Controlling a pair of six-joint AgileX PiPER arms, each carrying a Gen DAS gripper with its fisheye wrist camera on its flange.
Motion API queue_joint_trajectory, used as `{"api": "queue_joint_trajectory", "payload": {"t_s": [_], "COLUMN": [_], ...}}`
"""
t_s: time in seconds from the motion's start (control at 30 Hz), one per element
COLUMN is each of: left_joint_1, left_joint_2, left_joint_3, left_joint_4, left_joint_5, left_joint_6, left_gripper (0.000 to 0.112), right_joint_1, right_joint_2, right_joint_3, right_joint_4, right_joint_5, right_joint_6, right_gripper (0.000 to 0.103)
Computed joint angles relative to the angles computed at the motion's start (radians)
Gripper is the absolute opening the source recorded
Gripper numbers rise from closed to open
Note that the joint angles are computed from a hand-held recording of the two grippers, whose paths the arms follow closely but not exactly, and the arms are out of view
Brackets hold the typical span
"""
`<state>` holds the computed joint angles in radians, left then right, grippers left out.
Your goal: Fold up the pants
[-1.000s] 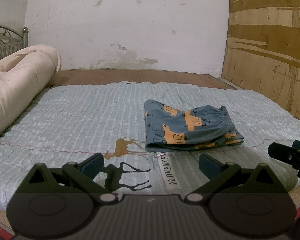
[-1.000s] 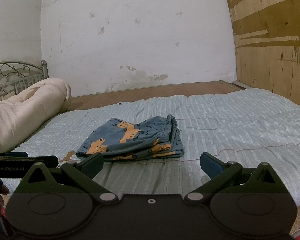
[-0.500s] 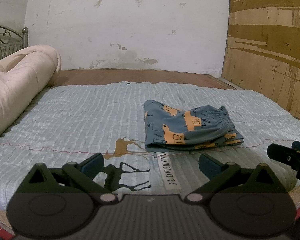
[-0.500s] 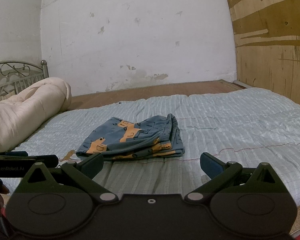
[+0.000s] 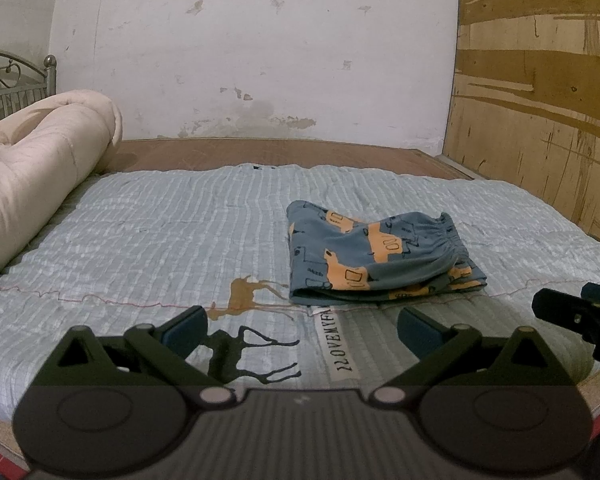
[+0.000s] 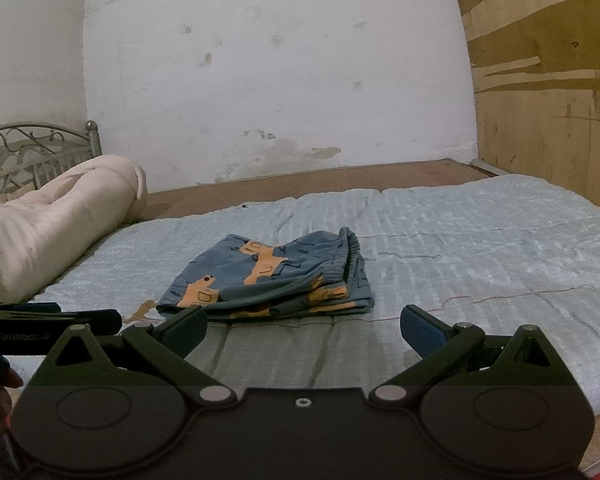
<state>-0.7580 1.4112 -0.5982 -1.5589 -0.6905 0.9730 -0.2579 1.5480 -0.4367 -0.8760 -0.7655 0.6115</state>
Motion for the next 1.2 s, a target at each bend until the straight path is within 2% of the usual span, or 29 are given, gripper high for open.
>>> {"api": "queue_joint_trajectory", "payload": {"t_s": [0.7, 0.83, 1.07, 1.2], "left_joint_1": [0.018, 0.008, 0.042, 0.046], "left_joint_2": [-0.002, 0.018, 0.000, 0.001], "left_joint_3": [0.006, -0.033, -0.031, -0.033], "left_joint_4": [0.016, -0.090, -0.099, -0.082], "left_joint_5": [0.023, 0.006, 0.088, 0.088], "left_joint_6": [-0.011, 0.094, 0.086, 0.070], "left_gripper": [0.103, 0.103, 0.103, 0.103], "right_joint_1": [-0.001, 0.002, 0.002, 0.001], "right_joint_2": [0.010, 0.017, 0.041, 0.047], "right_joint_3": [-0.011, -0.008, -0.024, -0.028], "right_joint_4": [-0.014, -0.009, -0.024, -0.026], "right_joint_5": [0.006, 0.003, 0.006, 0.009], "right_joint_6": [0.013, 0.010, 0.022, 0.028], "right_gripper": [0.102, 0.102, 0.102, 0.102]}}
